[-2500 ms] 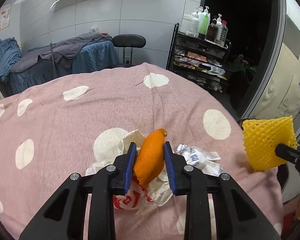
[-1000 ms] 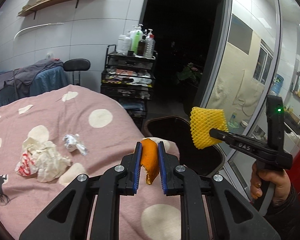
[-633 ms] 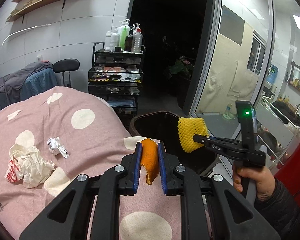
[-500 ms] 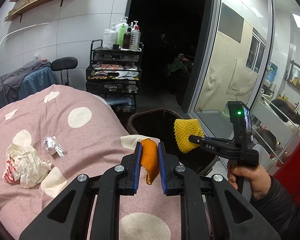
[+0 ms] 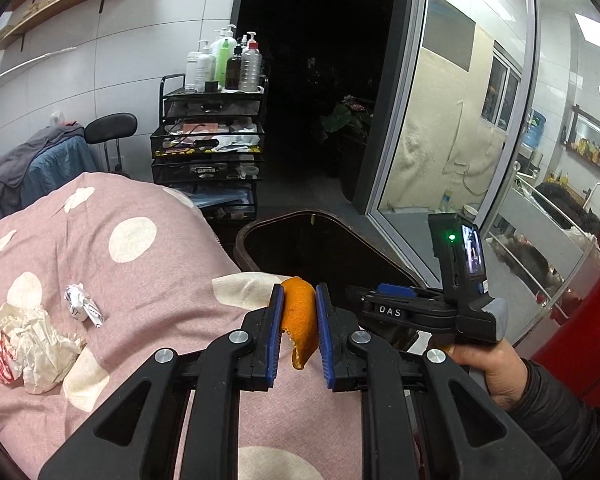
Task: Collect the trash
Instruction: 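Carry the net and orange to the bin and release the net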
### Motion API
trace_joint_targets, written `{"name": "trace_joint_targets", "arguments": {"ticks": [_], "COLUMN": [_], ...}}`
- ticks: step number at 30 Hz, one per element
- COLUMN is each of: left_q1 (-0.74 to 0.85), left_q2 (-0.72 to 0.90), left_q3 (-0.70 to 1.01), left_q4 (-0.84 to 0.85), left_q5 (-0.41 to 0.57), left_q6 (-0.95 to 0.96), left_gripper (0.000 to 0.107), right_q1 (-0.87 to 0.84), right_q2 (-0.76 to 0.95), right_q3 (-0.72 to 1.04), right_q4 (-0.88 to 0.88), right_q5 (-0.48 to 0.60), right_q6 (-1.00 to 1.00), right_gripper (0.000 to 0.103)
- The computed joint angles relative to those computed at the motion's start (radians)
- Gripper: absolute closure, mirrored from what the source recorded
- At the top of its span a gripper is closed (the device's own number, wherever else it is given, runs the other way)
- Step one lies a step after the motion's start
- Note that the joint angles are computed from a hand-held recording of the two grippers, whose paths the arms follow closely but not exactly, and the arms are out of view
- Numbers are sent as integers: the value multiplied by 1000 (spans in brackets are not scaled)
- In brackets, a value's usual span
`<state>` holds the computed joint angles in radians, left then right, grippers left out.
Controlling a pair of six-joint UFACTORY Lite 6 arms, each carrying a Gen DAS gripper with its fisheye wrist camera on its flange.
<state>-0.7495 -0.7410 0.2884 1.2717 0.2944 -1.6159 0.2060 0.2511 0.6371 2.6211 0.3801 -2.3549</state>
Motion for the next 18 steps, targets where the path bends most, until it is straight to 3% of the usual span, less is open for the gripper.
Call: {"name": "trace_joint_targets", "arguments": {"ticks": [7,18], "left_q1": [8,30], "left_q2": [101,262], "left_q3": [52,166], "left_q4": [126,361], "left_q5": [-44,-102], "left_q6": [-109,-318], "left_gripper": [90,90], "right_q1": [-8,-42], "right_q2": [-122,-406], "right_q3": [-116,-284], "right_q4": [30,28], "right_q5": [32,-19], "right_q6": [6,42], "right_gripper": [35,27]}}
